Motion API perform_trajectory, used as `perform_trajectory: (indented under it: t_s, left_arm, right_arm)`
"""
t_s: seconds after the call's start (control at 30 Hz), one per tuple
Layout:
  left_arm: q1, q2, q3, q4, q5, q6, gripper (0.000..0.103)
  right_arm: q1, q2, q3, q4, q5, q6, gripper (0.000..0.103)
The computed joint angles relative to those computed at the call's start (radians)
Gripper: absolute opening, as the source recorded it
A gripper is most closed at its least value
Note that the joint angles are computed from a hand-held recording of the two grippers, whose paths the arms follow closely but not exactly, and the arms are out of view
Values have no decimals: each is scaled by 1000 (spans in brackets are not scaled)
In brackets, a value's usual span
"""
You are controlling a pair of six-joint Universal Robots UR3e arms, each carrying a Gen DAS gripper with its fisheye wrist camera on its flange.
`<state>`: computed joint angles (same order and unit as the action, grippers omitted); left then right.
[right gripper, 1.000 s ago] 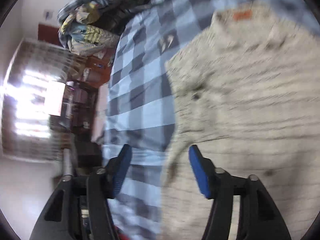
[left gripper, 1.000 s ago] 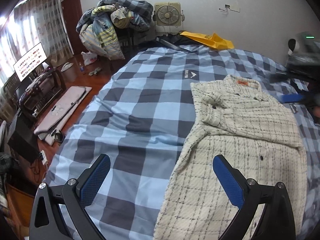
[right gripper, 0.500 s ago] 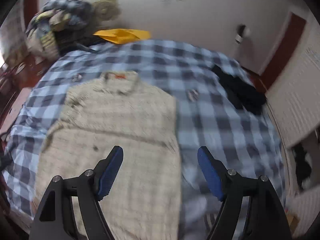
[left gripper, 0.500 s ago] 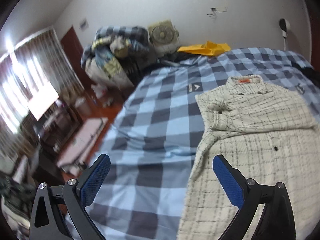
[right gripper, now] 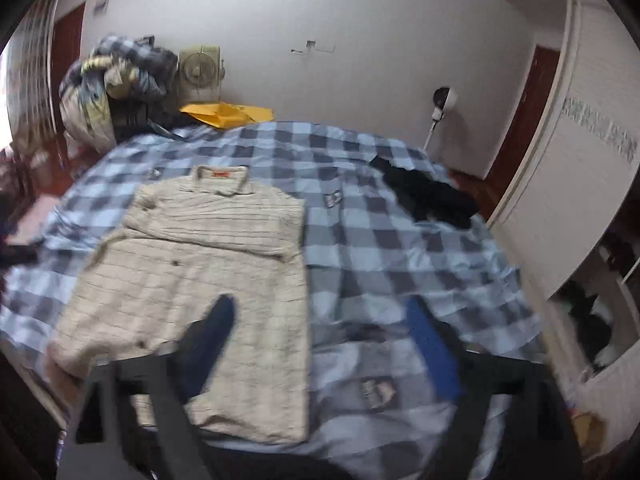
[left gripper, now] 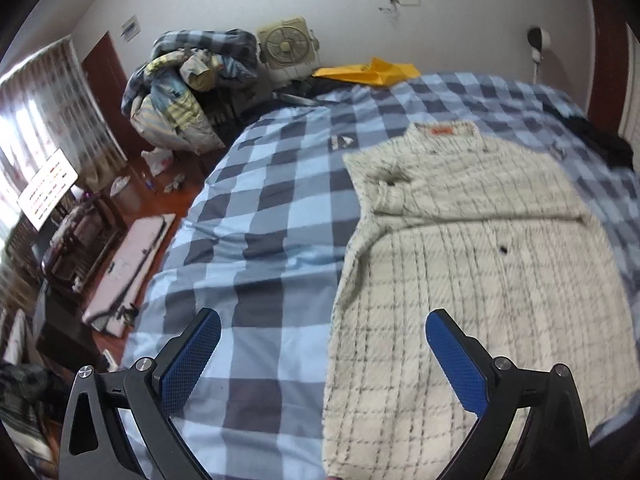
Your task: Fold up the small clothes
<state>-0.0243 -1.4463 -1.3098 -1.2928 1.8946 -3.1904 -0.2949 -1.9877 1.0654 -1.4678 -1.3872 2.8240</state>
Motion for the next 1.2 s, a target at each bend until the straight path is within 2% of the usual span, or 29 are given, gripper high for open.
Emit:
perform_trajectory:
  t_s: [0.1,0.2,0.3,0.4,0.53,0.6,0.67,0.8,0.83,0.93,1.0,1.07,1.1,1.2]
  left_arm:
    - [-58,-28,-1,10,47,28,103]
    - [-89,-56,4,4,77,45,103]
    - [-85,-56,5,-4,79,41,103]
    - [-57,-40,-2,-12,59,28,103]
    - [-21,-25,0,-38,-16,43,103]
    - [0,-31,14,-82,-80,68,103]
    - [12,-47,32,-127,-133,95,103]
    - [68,-92,109,-290,-276,190,103]
    - [79,-108,131,-328,-294,203,103]
    - [168,-183,240,-535,-415,260,103]
    - [190,-220,260,-595,-410,300,103]
    - [174,-254,251,-606,-323,306,103]
    - [179,-266,245,-624,-310,311,103]
    - [233,-289,225,-710,-361,350,103]
  right_arm:
    - [172,134,-107,150,33,77,99]
    - [426,261,-52,23,-86,258,99]
    - [573,398,-67,-34,-170,334,99]
    - [650,459,-34,-104,-235,364,99]
    - [718,481,47,-249,-460,340,99]
    - [684,485,43,-254,-496,303,99]
    - [621,489,14,-213,-466,264,99]
    - [392,495,-63,-20,-290,172,99]
    - [306,516,-95,67,-233,147,99]
    - [149,546,-107,218,-152,130,99]
    - [70,609,-134,335,-135,121,99]
    - [14,670,-134,417,-102,100,99]
    - [1,689,-131,445,-93,99,99]
    - [-52,778,-120,552,-52,117,99]
